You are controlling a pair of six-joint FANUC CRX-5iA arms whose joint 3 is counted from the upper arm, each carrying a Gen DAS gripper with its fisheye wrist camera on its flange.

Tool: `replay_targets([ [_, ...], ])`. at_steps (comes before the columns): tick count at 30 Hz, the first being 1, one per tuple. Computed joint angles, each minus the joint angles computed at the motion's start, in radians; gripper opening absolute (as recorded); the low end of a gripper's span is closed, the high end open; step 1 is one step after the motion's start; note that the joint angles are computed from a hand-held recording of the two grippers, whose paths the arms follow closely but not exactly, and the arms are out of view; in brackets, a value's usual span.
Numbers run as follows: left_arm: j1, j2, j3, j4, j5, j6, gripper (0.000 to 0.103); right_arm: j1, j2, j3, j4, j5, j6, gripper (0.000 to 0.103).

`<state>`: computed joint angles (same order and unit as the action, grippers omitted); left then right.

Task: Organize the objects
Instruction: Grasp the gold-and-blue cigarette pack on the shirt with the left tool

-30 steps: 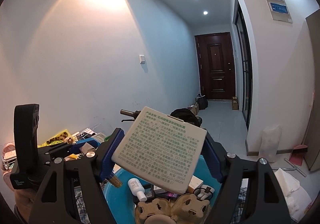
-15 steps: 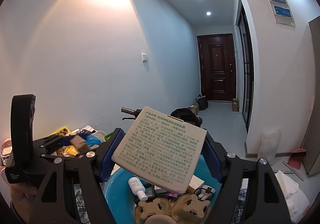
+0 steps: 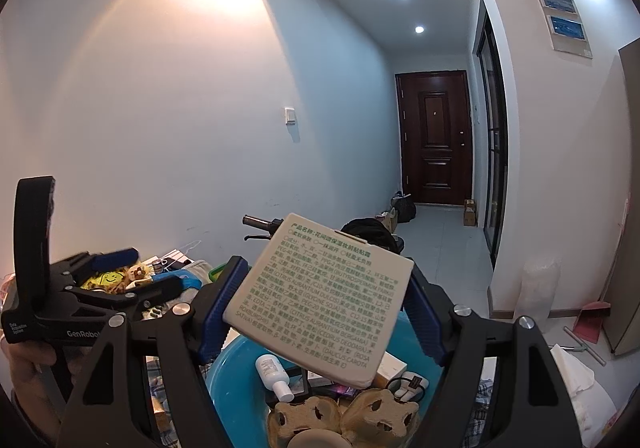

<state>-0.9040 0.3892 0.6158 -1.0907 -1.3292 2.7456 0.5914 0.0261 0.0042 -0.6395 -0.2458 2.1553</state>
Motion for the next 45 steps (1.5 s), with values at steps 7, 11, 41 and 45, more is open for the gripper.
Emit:
replay_targets([
  [7,0.010,-0.072,-0.111,0.053,0.033,-0.035,0.103,-0.012,0.011,0.015,-0.028,-0.039,0.043,0.075],
  [11,0.075,-0.118,-0.272,0.225,0.116,-0.130,0.103,-0.033,0.007,0.030,-0.099,-0.071,0.112,0.075],
  [41,0.305,-0.112,-0.569,0.625,0.407,-0.251,0.088,-0.044,-0.002,0.035,-0.140,-0.086,0.170,0.075],
  [45,0.269,-0.147,-0.531,0.545,0.346,-0.160,0.088,-0.054,0.000,0.044,-0.166,-0.090,0.188,0.075],
])
